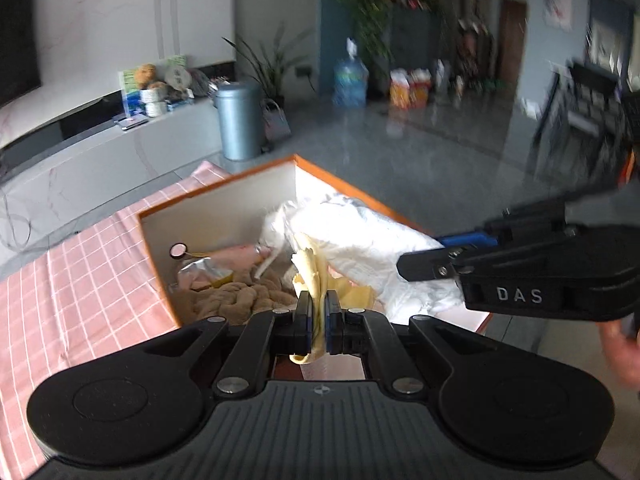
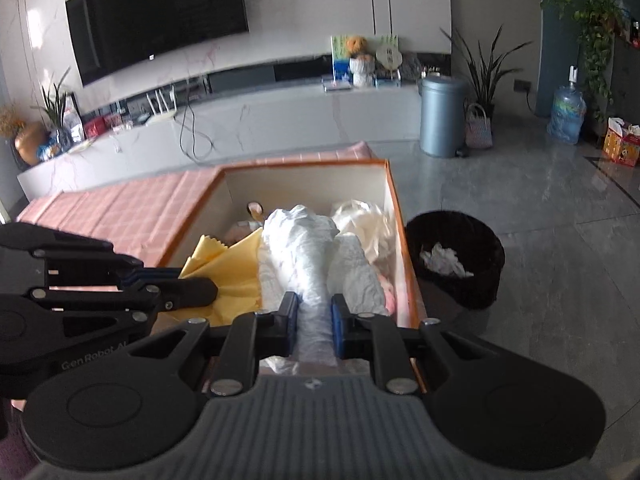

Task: Organize soft objects
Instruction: 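Open both grippers to drop the cloths into the box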

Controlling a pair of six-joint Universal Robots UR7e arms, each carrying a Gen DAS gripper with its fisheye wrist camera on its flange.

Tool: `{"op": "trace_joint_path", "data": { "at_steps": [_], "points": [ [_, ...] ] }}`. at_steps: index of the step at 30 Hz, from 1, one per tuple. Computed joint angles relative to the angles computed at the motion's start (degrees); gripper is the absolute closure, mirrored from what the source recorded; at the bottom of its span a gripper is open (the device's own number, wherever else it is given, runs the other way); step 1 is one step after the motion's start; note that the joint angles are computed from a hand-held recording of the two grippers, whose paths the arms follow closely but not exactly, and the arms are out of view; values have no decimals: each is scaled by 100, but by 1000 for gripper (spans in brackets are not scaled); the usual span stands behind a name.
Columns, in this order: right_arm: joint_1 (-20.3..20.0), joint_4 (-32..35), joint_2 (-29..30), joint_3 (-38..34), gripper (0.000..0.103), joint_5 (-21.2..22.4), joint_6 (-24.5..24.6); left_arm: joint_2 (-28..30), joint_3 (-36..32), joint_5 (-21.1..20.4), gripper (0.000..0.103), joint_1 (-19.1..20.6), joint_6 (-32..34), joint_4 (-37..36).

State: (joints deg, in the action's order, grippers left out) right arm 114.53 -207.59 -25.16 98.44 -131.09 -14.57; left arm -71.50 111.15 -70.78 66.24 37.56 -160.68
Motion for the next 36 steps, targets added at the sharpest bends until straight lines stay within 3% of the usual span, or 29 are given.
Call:
{"op": "trace_joint_path", "data": {
  "at_steps": [3,6,13,20,23,28,30,32,36],
  "points": [
    [-49,446,-15,-102,87,-50,-18,195,-125,367,97,-65,185,257],
    [-88,901,-28,-200,87,-113,-45,312,-317,421,96,-46,151,751],
    [-236,2120,-166,-407,85,-49,139,557,-483,1015,94,-124,474,1304],
    [-325,2693,-169,-506,84,-26,318,801,-659,1259,89,-101,571,1597],
    [-334,2750,-165,-530,83,-10,317,849,-699,1329,74,-92,506,1646],
    [-323,2820,-173,-565,79,-11,260,870,-691,1445,40,-59,406,1526],
    [-295,2764,-180,-571,72,-43,203,835,-680,1436,35,-52,371,1470],
    [-241,2613,-171,-577,53,-158,51,775,-668,1403,32,-54,379,1469],
    [-167,2648,-292,-521,46,-98,-62,612,-667,1301,19,-70,382,1565]
  ]
}}
